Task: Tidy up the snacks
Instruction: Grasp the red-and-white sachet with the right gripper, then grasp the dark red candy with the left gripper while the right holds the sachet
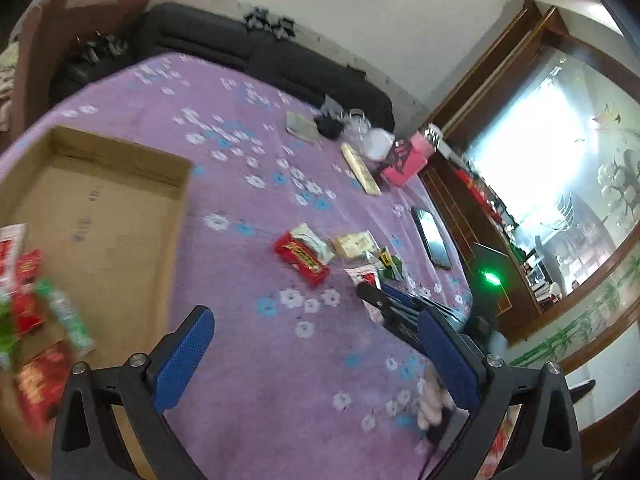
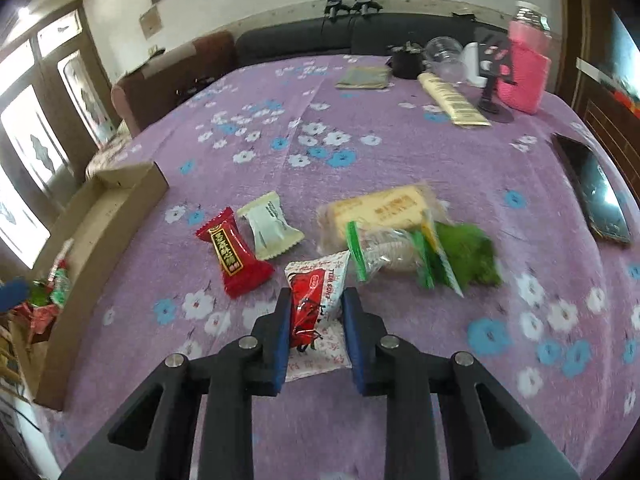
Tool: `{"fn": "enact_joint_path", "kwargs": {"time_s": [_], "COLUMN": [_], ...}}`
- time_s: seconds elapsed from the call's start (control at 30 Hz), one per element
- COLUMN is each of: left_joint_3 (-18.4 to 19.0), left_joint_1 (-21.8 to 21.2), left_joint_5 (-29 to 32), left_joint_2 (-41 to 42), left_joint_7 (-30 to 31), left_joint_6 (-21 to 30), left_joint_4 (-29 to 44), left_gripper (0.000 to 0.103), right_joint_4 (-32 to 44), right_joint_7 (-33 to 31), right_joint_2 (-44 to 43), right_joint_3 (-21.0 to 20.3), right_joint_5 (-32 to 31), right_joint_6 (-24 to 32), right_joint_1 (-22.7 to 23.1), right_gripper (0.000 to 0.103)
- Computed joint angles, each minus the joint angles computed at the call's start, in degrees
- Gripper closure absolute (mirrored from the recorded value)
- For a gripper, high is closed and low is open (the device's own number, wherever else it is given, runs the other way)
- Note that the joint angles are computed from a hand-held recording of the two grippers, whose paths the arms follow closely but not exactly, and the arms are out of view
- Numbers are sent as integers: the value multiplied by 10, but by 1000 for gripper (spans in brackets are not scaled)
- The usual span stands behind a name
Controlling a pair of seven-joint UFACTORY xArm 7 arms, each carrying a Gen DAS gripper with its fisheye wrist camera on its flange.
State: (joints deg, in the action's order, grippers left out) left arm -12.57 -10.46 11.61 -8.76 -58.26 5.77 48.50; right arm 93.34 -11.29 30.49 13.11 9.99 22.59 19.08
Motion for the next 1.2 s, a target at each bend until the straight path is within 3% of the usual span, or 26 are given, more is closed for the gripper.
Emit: {"fn": "enact_joint_path", "kwargs": {"time_s": [0.07, 0.2, 0.3, 0.43, 0.5, 0.6, 0.7, 0.83, 0.93, 0.97, 1.03, 1.2], "left_joint_3": [11, 45, 70, 106, 116, 107, 102, 107, 114, 114, 108, 102], "left_joint_1": [-12, -42, -61, -99, -120, -126, -123, -132, -151, -153, -144, -139], "left_joint_5": [-18, 6, 7, 61, 99, 113, 108, 132, 173, 182, 168, 172], "left_joint_2": [54, 160, 218, 272, 291, 289, 273, 276, 297, 295, 281, 226], "left_joint_7": [26, 32, 28, 10, 19, 63, 78, 68, 69, 71, 79, 66], "left_joint_6": [28, 110, 155, 224, 271, 302, 303, 308, 331, 326, 306, 265], "left_joint_4": [54, 174, 240, 315, 350, 356, 337, 338, 368, 363, 343, 274], "left_gripper": [4, 25, 26, 26, 42, 60, 65, 65, 58, 58, 70, 71], "right_joint_4": [-23, -15, -5, -3, -2, -4, -6, -8, -7, -7, -7, -14], "right_joint_7": [-25, -51, -65, -79, -84, -82, -75, -77, -72, -70, -68, -85], "right_joint_2": [-15, -9, -3, -3, -3, -6, -7, -8, -8, -8, -7, -9], "right_joint_3": [26, 48, 52, 50, 51, 47, 41, 42, 39, 38, 37, 52], "right_joint_5": [32, 88, 113, 128, 137, 145, 145, 146, 144, 143, 142, 154], "right_joint_6": [-16, -4, 8, 11, 13, 11, 11, 8, 10, 9, 5, -9], "right_joint_1": [-27, -58, -64, -62, -64, -63, -59, -58, -56, -55, -55, -64], "right_gripper": [80, 80, 80, 80, 80, 80, 80, 80, 80, 80, 80, 80]}}
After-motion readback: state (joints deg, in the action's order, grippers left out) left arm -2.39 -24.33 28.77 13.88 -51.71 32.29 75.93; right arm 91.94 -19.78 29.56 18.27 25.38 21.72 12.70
